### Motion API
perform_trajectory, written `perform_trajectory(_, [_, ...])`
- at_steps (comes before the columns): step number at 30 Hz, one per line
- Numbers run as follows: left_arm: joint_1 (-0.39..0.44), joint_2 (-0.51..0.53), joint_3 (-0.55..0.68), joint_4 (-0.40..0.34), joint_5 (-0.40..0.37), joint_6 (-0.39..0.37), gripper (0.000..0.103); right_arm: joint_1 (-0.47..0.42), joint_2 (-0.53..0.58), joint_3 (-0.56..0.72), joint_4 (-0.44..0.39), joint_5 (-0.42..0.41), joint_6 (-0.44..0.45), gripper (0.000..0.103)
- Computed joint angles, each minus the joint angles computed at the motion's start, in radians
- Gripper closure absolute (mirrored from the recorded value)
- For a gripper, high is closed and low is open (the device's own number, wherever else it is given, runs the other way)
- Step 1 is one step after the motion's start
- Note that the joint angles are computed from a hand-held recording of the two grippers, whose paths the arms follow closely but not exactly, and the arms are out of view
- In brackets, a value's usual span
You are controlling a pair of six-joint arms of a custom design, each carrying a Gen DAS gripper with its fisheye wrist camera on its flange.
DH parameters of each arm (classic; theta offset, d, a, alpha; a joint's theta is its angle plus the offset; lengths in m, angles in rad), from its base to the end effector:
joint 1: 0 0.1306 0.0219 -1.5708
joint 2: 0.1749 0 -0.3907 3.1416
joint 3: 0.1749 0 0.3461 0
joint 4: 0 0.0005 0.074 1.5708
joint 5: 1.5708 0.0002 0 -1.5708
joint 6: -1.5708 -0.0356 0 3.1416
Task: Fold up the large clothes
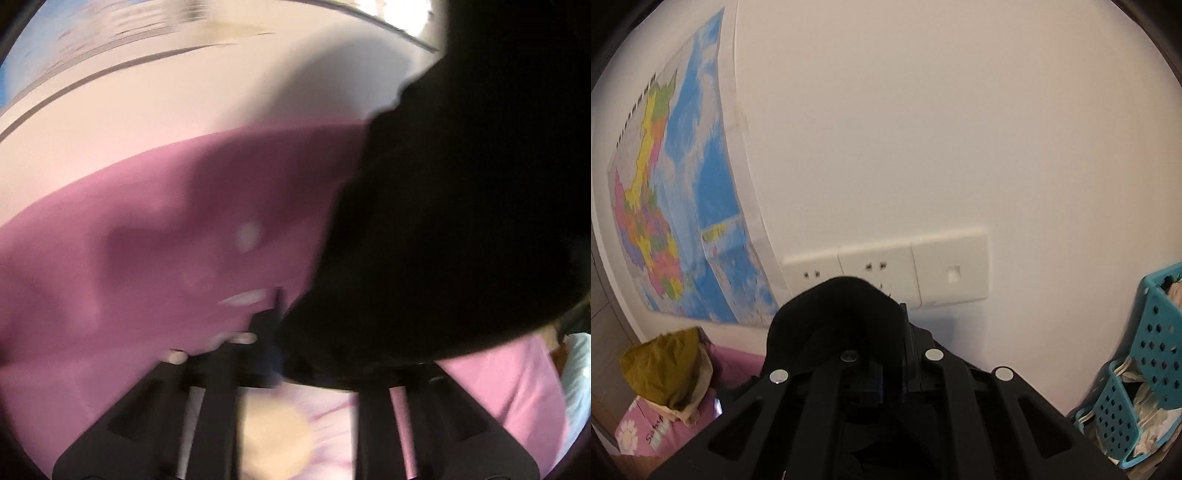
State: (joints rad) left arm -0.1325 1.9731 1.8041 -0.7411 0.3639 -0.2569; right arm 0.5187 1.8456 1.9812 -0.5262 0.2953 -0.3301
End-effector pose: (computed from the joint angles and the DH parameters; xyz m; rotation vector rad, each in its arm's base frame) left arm 0.6346 -0.0979 0.3150 0.6217 2.3587 -0.3952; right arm 0.5564 0.3051 0.4879 0.0097 1.9534 0.2726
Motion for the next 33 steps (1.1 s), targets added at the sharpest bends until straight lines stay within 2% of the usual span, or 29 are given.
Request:
perform_trajectory(2, [-0.024, -0.034, -0.011, 0.07, -0.023, 0.006, 0.099, -0.001, -0.032, -0.006, -0.002, 0.035, 0.002, 0.097])
perform_trajectory(5, [-0.031, -0.072, 0.032, 0.102, 0.024, 0.054, 0.099, -0.003, -0.116, -0.054, 0.027, 0.083, -0.009, 0.097])
perform_trajectory(7, [-0.029, -0.106, 0.053, 0.127, 0.054, 0.076, 0.099, 0.009, -0.178, -0.078, 0.047, 0.144, 0.024, 0.097])
perform_trajectory(9, [-0.037, -0.156, 0.053, 0.148, 0.083, 0.059, 0.099, 0.043, -0.236, -0.08, 0.076, 0.213, 0.097, 0.097])
perform_trajectory(12, [-0.059, -0.235, 0.024, 0.192, 0.078, 0.024, 0.099, 0.106, -0.269, -0.014, 0.058, 0.312, 0.195, 0.097])
perform_trajectory(15, [-0.053, -0.292, 0.029, 0.209, 0.105, 0.066, 0.099, 0.185, -0.293, 0.047, 0.064, 0.408, 0.312, 0.097])
perform_trajectory(18, [-0.043, -0.344, 0.044, 0.256, 0.122, 0.138, 0.099, 0.278, -0.328, 0.069, 0.134, 0.515, 0.452, 0.097])
perform_trajectory(19, [-0.044, -0.396, 0.005, 0.293, 0.113, 0.156, 0.099, 0.299, -0.338, 0.07, 0.148, 0.531, 0.469, 0.097])
perform_trajectory(21, [-0.016, -0.465, -0.007, 0.31, 0.123, 0.178, 0.099, 0.36, -0.365, 0.073, 0.182, 0.567, 0.505, 0.097])
perform_trajectory(24, [0.016, -0.567, -0.066, 0.41, 0.112, 0.225, 0.099, 0.44, -0.428, 0.005, 0.296, 0.597, 0.573, 0.097])
perform_trajectory(27, [0.075, -0.696, -0.16, 0.517, 0.112, 0.265, 0.099, 0.515, -0.488, -0.065, 0.383, 0.588, 0.587, 0.097])
perform_trajectory(31, [0.198, -0.83, -0.205, 0.519, 0.176, 0.302, 0.099, 0.596, -0.532, -0.137, 0.401, 0.55, 0.568, 0.097])
perform_trajectory(33, [0.259, -0.909, -0.266, 0.534, 0.178, 0.286, 0.099, 0.626, -0.557, -0.191, 0.412, 0.515, 0.542, 0.097])
